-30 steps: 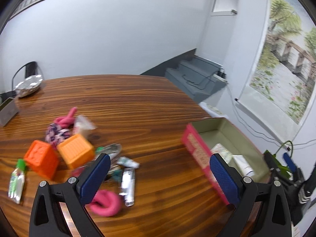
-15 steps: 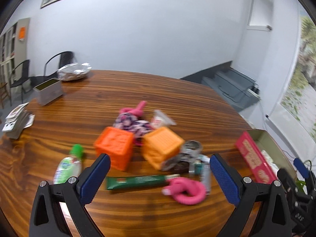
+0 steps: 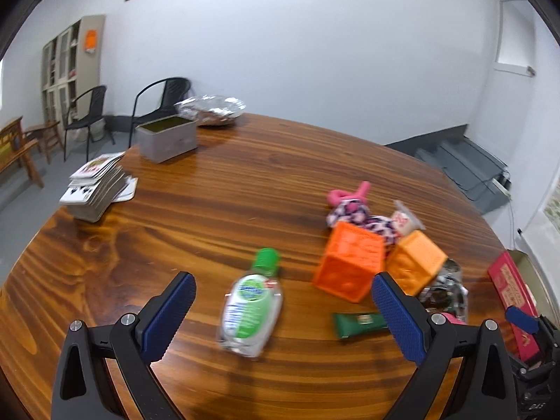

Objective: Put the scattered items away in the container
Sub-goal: 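Withdraw both grippers from the tin box back over the table, then grasp the pink foam toy with the right gripper while the left grasps the Dettol bottle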

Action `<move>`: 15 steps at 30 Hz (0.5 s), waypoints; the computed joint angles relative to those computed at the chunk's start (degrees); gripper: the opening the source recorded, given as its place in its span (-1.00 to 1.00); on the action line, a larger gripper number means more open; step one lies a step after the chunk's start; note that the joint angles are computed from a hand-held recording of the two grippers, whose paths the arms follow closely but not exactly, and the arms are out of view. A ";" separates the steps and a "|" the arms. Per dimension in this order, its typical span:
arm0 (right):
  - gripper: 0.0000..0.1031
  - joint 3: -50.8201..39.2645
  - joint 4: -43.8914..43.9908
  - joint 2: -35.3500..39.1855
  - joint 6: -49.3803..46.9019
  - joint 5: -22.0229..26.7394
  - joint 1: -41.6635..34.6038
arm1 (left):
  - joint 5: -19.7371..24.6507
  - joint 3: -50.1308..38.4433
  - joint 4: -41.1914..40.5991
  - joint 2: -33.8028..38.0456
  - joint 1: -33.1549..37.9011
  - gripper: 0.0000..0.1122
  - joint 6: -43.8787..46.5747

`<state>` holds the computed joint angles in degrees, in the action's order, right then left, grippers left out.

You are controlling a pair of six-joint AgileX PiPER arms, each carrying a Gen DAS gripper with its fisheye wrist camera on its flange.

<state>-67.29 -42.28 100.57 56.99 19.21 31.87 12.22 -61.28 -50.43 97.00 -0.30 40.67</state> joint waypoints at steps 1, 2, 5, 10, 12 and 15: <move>0.99 -1.26 3.26 1.16 -3.49 -0.13 -0.24 | 0.78 -0.46 -0.62 0.63 0.95 0.81 0.62; 0.99 -2.38 5.89 2.24 -6.35 -0.16 -0.52 | 1.36 -0.91 0.12 1.20 1.52 0.81 -0.17; 0.99 -5.57 9.94 5.14 -11.23 0.82 -0.83 | 2.29 -1.99 2.45 2.23 2.02 0.81 -2.10; 0.99 -8.36 14.63 7.40 -17.01 2.35 -1.14 | 2.28 -3.20 8.07 3.73 1.26 0.81 -6.37; 0.99 -8.80 15.61 7.88 -18.26 2.67 -1.25 | 2.03 -2.83 10.44 3.61 0.84 0.81 -8.18; 0.99 -8.78 16.68 8.15 -19.65 2.72 -1.27 | 2.02 -3.73 16.54 4.62 0.11 0.81 -13.29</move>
<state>-76.07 -25.59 108.72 37.35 21.92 30.60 14.25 -65.01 -33.89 101.62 -0.19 27.39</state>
